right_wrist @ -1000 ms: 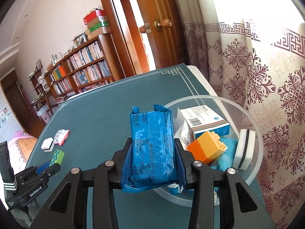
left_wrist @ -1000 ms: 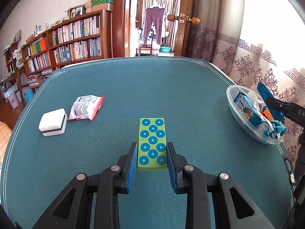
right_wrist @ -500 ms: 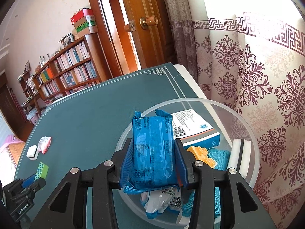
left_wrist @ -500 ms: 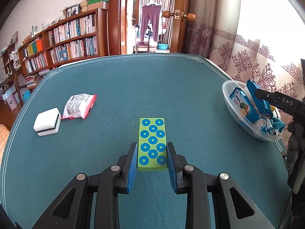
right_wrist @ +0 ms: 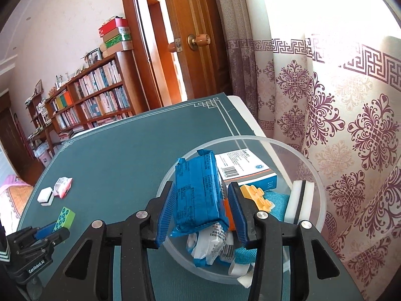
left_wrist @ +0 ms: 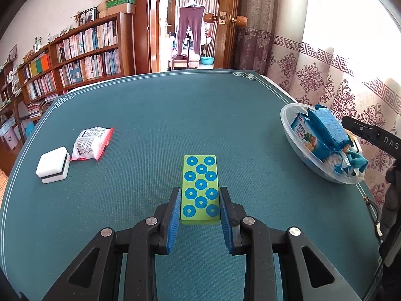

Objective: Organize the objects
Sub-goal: 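Carry the blue package to the clear bowl and release it with the right gripper, then carry the green dotted block into the clear bowl with the left gripper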

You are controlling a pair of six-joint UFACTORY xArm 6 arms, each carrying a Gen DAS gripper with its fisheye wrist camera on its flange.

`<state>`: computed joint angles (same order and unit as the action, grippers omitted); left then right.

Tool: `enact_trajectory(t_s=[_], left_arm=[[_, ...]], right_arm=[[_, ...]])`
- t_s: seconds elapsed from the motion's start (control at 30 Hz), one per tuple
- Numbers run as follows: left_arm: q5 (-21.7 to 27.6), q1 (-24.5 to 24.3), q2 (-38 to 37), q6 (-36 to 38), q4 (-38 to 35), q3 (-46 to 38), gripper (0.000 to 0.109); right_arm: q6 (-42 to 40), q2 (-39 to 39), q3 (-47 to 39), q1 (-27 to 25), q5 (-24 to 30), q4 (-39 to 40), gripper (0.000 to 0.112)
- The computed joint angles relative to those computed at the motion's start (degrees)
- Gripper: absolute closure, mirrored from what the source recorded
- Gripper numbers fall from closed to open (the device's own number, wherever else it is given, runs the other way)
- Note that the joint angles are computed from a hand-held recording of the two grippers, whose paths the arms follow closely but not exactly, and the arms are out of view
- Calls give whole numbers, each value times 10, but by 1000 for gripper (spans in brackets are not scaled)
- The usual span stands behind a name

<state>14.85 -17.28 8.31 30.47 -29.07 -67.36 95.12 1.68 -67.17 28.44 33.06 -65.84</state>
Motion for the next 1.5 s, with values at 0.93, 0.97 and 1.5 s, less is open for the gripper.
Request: enact_trajectory(t_s=[0.93, 0.97, 1.5], left_arm=[[80, -90, 120, -33, 63, -194, 78], [84, -92, 130, -40, 71, -206, 78], [131, -105, 223, -55, 100, -331, 78]], right_arm=[[54, -124, 143, 8, -22, -35, 67], [56, -126, 145, 6, -24, -36, 67], [72, -136, 162, -20, -48, -35, 67]])
